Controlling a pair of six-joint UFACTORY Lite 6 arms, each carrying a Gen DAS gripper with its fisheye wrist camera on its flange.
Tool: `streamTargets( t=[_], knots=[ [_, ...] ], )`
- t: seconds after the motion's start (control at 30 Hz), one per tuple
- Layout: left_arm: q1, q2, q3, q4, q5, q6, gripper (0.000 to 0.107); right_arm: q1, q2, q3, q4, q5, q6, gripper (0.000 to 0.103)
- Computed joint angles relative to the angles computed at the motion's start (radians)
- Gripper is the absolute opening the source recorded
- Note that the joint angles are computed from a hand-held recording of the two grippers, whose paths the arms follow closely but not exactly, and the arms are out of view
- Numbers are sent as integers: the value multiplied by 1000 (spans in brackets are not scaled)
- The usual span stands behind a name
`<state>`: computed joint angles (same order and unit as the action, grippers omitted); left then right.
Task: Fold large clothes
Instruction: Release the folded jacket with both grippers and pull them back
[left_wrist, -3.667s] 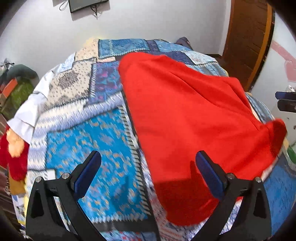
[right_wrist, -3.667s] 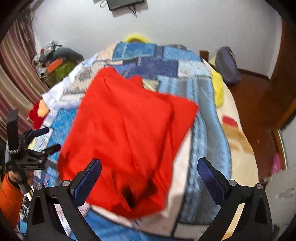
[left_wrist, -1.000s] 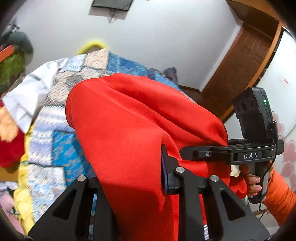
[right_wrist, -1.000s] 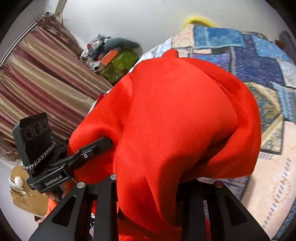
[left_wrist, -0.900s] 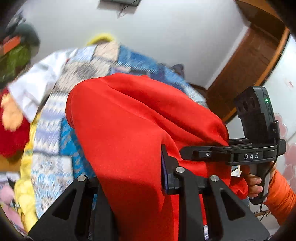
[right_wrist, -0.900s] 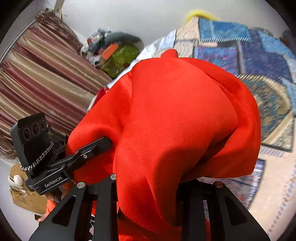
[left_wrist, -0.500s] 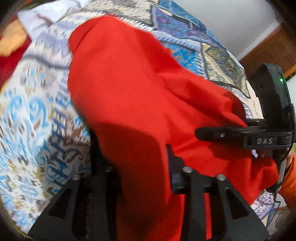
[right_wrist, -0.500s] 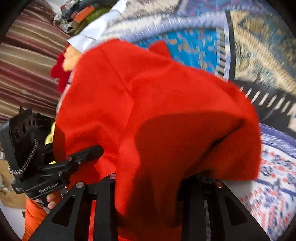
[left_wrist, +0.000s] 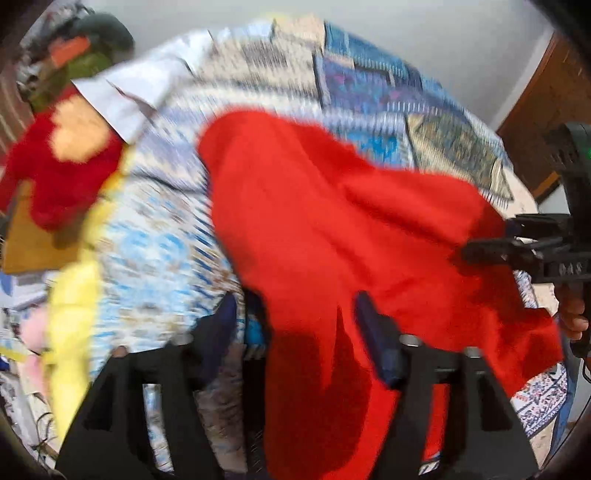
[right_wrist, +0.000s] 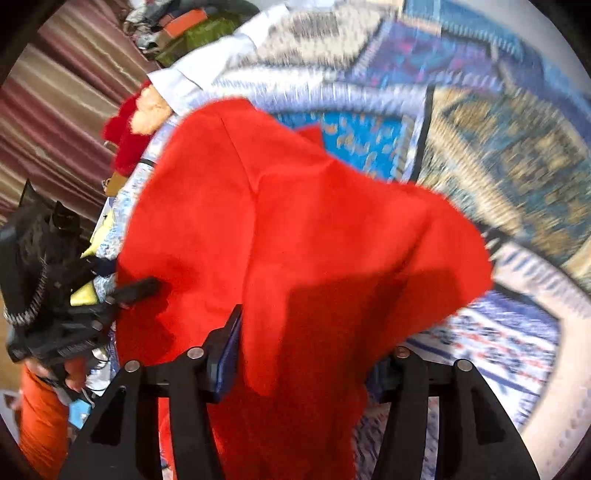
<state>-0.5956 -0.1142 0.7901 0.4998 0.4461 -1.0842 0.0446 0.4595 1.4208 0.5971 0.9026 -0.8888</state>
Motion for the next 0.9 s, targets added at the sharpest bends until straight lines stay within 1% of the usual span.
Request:
streamTargets(
  t=[0.03, 0.07, 0.1, 0.13, 0.17, 0.27, 0.33, 0.4, 0.43, 0.5, 0.53, 0.6, 0.63, 0.7, 0.77, 0.83, 0.9],
  knots=[
    [-20, -55, -22, 48, 24, -56, 82, -5, -54, -37, 20, -3, -43, 53],
    [-32, -91, -40, 68, 39, -81, 83, -12, -121, -81, 39, -8, -89, 58],
    [-47, -124, -57, 81, 58, -104, 83, -17, -163, -108, 48, -11, -115, 69],
    [-54, -125, -59, 82, 65, -114, 83, -12, -230, -156, 60, -29, -138, 76],
    [-63, -135, -76, 70, 71, -121, 83, -5, -286, -197, 70, -50, -154, 88],
    [-76, -108, -122, 21, 31, -130, 83, 34, -438, -325, 108, -115, -220, 98],
    [-91, -57, -157, -2, -18, -154, 83, 107, -475, -379, 22, -202, -146, 99],
    [-108, -15, -181, -7, -47, -187, 83, 188, -466, -431, -147, -309, 4, 99],
    [-114, -4, -209, 19, -80, -234, 84, 193, -453, -450, -192, -328, 33, 99],
    [-119, -42, -268, 72, -126, -318, 84, 200, -374, -464, -318, -358, 131, 99],
    [-117, -69, -292, 71, -137, -326, 84, 176, -361, -481, -328, -363, 125, 99],
    [-124, -109, -324, 74, -134, -325, 84, 94, -337, -474, -248, -326, 31, 99],
    [-132, -129, -339, 80, -127, -328, 84, 42, -323, -453, -216, -286, -6, 99],
    [-158, -151, -360, 98, -109, -352, 84, -40, -307, -424, -213, -235, -48, 99],
    [-190, -157, -365, 122, -80, -388, 84, -104, -320, -433, -216, -239, -114, 99],
    [-229, -157, -364, 147, -47, -437, 84, -172, -325, -434, -194, -214, -195, 100],
    [-243, -157, -354, 137, -22, -434, 84, -225, -325, -424, -187, -189, -231, 100]
  ],
)
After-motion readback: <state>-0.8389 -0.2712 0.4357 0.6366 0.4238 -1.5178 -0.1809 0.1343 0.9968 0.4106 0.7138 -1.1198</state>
